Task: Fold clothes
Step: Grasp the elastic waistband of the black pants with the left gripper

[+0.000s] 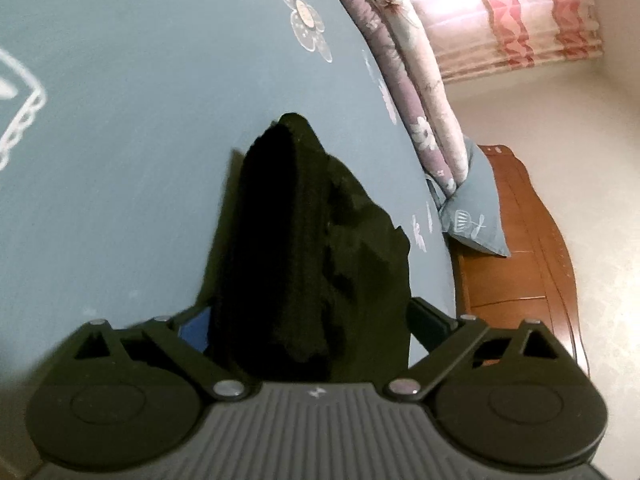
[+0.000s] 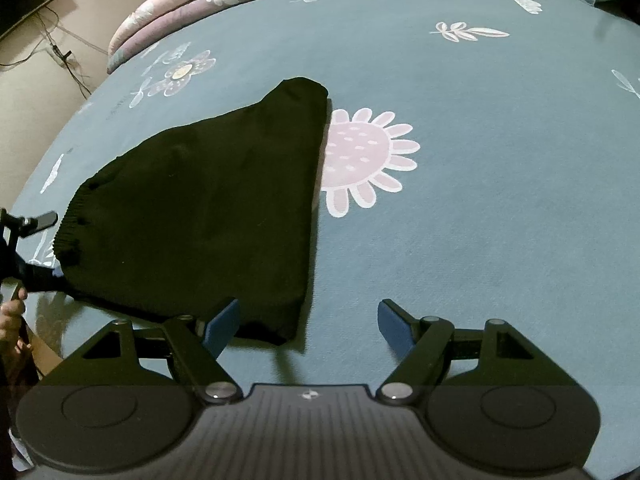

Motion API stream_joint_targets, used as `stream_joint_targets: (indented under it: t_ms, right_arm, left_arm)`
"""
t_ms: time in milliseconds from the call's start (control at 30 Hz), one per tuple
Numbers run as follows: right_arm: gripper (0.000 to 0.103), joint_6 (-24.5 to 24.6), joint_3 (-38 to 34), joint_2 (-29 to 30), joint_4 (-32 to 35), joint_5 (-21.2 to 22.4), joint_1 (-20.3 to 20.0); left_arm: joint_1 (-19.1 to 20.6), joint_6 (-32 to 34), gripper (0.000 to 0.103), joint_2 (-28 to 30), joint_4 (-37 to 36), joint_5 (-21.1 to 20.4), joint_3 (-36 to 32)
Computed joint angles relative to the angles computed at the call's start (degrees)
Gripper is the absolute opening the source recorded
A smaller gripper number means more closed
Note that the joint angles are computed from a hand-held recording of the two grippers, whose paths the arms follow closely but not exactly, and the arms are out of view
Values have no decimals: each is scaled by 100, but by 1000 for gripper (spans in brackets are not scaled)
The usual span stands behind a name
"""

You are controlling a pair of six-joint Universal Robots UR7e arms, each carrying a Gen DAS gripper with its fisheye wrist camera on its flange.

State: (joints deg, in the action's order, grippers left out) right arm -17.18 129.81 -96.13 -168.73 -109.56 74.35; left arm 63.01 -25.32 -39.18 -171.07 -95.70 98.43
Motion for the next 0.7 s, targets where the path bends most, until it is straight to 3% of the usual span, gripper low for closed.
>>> stream_joint_targets:
  t_ms: [500,700]
  right_arm:
    - [80,2,-142,224,-10,-154,103]
    - [80,-31,-126,159,-6,-127,65]
  left_arm:
    - [5,513,97,700,1159,-66,-1426]
    - [1,1067,96,591,1496,-240,-1340]
